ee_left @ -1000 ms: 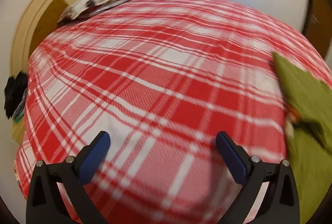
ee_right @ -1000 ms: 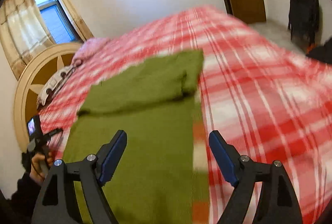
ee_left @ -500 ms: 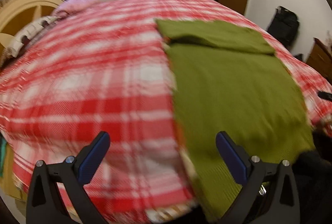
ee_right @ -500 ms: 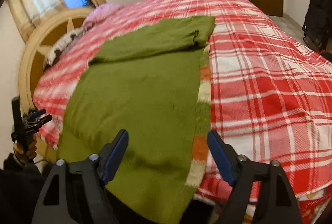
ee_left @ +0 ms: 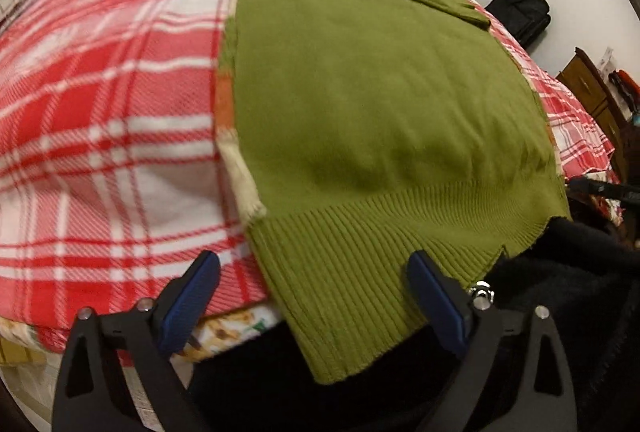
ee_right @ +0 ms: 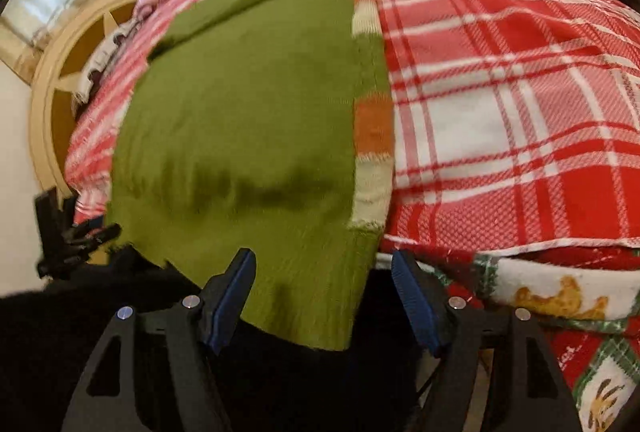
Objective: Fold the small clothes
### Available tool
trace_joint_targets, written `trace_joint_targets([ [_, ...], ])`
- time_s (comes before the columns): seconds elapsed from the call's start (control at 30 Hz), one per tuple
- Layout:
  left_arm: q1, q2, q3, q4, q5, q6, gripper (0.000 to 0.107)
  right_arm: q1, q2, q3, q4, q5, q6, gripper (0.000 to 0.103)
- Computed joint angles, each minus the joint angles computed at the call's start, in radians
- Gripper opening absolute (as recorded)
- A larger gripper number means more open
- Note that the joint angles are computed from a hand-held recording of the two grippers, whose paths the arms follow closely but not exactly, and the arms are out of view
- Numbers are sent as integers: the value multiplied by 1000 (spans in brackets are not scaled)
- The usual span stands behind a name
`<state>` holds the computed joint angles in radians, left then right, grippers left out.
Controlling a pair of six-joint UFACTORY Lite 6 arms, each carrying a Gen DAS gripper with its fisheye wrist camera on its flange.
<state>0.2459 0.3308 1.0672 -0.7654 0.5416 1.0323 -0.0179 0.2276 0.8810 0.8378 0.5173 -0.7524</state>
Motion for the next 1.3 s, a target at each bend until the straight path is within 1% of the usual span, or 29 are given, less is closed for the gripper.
trace_joint_targets([
  [0.13, -18, -21, -39, -44, -19, 32, 93, -7, 64, -1, 58, 14, -47, 71],
  [0.17, -13, -20, -42, -53, -16, 45, 90, -8, 74, -2, 79, 21, -68, 70],
  [0.2, -12, -17, -42, -58, -16, 49, 88, -9, 86, -1, 112, 40, -97, 62],
  [0.23, -17, -13, -43, -61, -17, 47, 86, -10, 100, 3, 132, 58, -116, 56],
  [0.27, -6, -6, -33, -58, -3, 50, 83, -8, 113, 5, 149, 73, -131, 45],
  [0.3, 1, 0, -23, -60, 12, 55, 78, 2, 120, 2, 169, 78, -147, 38],
  [0.33, 1, 1, -24, -73, 20, 67, 75, 9, 122, -2, 183, 77, -158, 37],
  [0.4, 1, -2, -28, -100, 33, 98, 66, 9, 131, -2, 213, 87, -184, 36],
  [0.43, 0, -3, -33, -111, 35, 112, 65, 6, 136, -2, 228, 94, -198, 35],
  [0.47, 6, 1, -32, -118, 41, 124, 64, 6, 137, -4, 245, 98, -212, 29],
  [0.5, 2, 6, -30, -127, 39, 129, 62, 7, 137, -9, 264, 103, -235, 17],
  [0.53, -1, 11, -30, -138, 37, 131, 61, 12, 136, -10, 271, 104, -244, 15],
  [0.57, 4, 18, -21, -139, 44, 125, 58, 23, 126, -13, 267, 93, -243, 14],
  [0.6, 8, 18, -19, -142, 51, 124, 52, 29, 119, -16, 267, 90, -244, 11],
  [0.63, 18, 14, -20, -156, 66, 138, 47, 28, 111, -18, 278, 100, -258, 11],
  [0.7, 53, 12, -12, -163, 109, 155, 21, -4, 92, -20, 318, 157, -309, 10],
  [0.77, 67, 15, 6, -176, 143, 147, 10, -35, 69, -21, 356, 207, -346, 10],
  [0.9, 57, 1, 36, -153, 132, 94, 9, -105, 20, -4, 416, 298, -370, 10],
  [1.03, 52, -28, 101, -170, 149, 90, 8, -154, 39, 76, 503, 426, -374, 10],
  [1.13, 34, 38, 275, -151, 207, 11, 8, -150, 103, 207, 560, 486, -333, 10],
  [1.17, 19, 84, 369, -140, 226, -33, 8, -143, 133, 255, 582, 495, -318, 10],
  [1.23, 8, 163, 513, -119, 253, -94, 8, -121, 221, 384, 614, 487, -275, 10],
  [1.3, 0, 280, 700, -80, 281, -171, 8, -101, 332, 542, 605, 440, -215, 10],
])
